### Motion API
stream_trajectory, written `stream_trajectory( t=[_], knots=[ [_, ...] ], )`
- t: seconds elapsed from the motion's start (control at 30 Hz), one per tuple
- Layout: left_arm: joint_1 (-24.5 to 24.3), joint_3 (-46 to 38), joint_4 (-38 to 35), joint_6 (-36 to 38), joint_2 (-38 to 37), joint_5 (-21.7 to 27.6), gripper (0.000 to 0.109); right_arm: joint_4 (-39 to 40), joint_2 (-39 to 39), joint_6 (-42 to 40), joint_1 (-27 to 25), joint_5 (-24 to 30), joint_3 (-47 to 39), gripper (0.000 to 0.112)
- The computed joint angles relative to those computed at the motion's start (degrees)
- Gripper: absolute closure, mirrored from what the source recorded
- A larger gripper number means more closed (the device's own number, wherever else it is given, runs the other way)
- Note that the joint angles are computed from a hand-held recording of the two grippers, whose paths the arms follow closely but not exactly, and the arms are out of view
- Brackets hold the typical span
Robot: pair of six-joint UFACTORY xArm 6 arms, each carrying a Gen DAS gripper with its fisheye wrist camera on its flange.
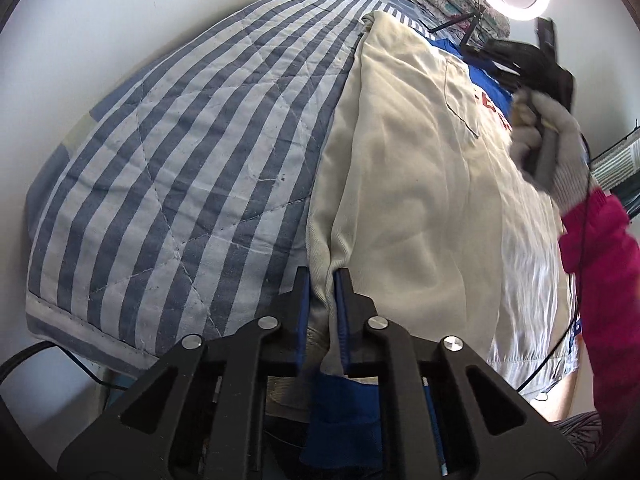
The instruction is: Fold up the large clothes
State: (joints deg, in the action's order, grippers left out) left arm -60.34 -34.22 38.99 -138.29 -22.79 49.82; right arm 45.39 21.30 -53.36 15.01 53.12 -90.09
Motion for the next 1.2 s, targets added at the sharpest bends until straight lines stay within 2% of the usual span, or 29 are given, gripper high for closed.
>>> stream_trajectory(
  t=[0.1,0.2,0.27,0.37,0.47,0.53,0.6,0.63,0.67,0.7,0.83,0.9,0.97,1.0,1.07,1.17,1.2],
  knots=[
    [0.1,0.1,0.3,-0.4,-0.2,-0.1,0.100,-3.1,4.4,2.4,2.9,-1.4,-3.4,0.098],
    [-0.2,0.1,1.0,-1.0,-0.4,-0.1,0.101,-9.6,8.0,8.1,5.0,-3.3,-5.3,0.098],
    [-0.3,0.4,1.9,-1.9,-0.8,-0.3,0.101,-6.8,9.0,9.3,4.1,-2.2,-6.2,0.098],
    [-0.9,0.4,2.9,-2.8,-1.3,0.2,0.102,-5.3,9.3,11.4,2.4,2.3,-8.1,0.097],
    [-2.3,0.6,4.2,-3.8,-2.2,1.4,0.102,-3.5,4.8,7.9,0.4,5.8,-4.2,0.090],
    [-3.0,0.9,4.9,-5.1,-2.8,1.7,0.100,-4.9,0.9,5.0,-0.7,8.7,-0.2,0.090],
    [-3.7,1.7,5.6,-6.9,-3.8,2.0,0.082,-5.7,-3.7,0.8,-2.3,11.7,4.7,0.090],
    [-4.3,2.2,6.0,-8.0,-4.4,2.1,0.058,-6.2,-6.4,-1.5,-3.1,13.6,7.7,0.090],
    [-4.8,2.3,5.6,-8.4,-4.6,2.8,0.041,-7.0,-9.0,-3.2,-3.6,15.2,10.6,0.090],
    [-5.6,2.3,5.4,-9.1,-4.6,3.7,0.040,-7.8,-11.5,-5.1,-4.1,16.3,13.7,0.090],
    [-6.1,4.3,5.2,-11.5,-5.3,1.2,0.040,-11.0,-20.5,-11.1,-5.8,18.6,24.4,0.090],
    [-6.9,4.0,5.2,-11.9,-4.9,1.8,0.047,-12.0,-24.0,-13.2,-6.3,19.4,28.4,0.090],
    [-6.6,3.8,4.6,-10.4,-4.3,0.4,0.071,-12.5,-27.0,-14.8,-5.6,16.0,32.4,0.090],
    [-6.7,3.3,3.7,-9.6,-3.7,0.5,0.073,-12.5,-27.8,-14.9,-5.2,14.2,33.8,0.090],
    [-7.4,1.2,3.1,-7.8,-2.2,2.4,0.092,-12.1,-28.1,-13.8,-4.7,12.2,35.2,0.090],
    [-9.5,-2.0,4.9,-7.4,-1.1,6.3,0.094,-12.9,-29.1,-14.2,-3.7,10.0,36.5,0.090],
    [-10.0,-3.0,5.1,-6.7,-0.9,7.7,0.094,-14.1,-29.1,-13.4,-3.5,10.9,35.9,0.089]
  ],
)
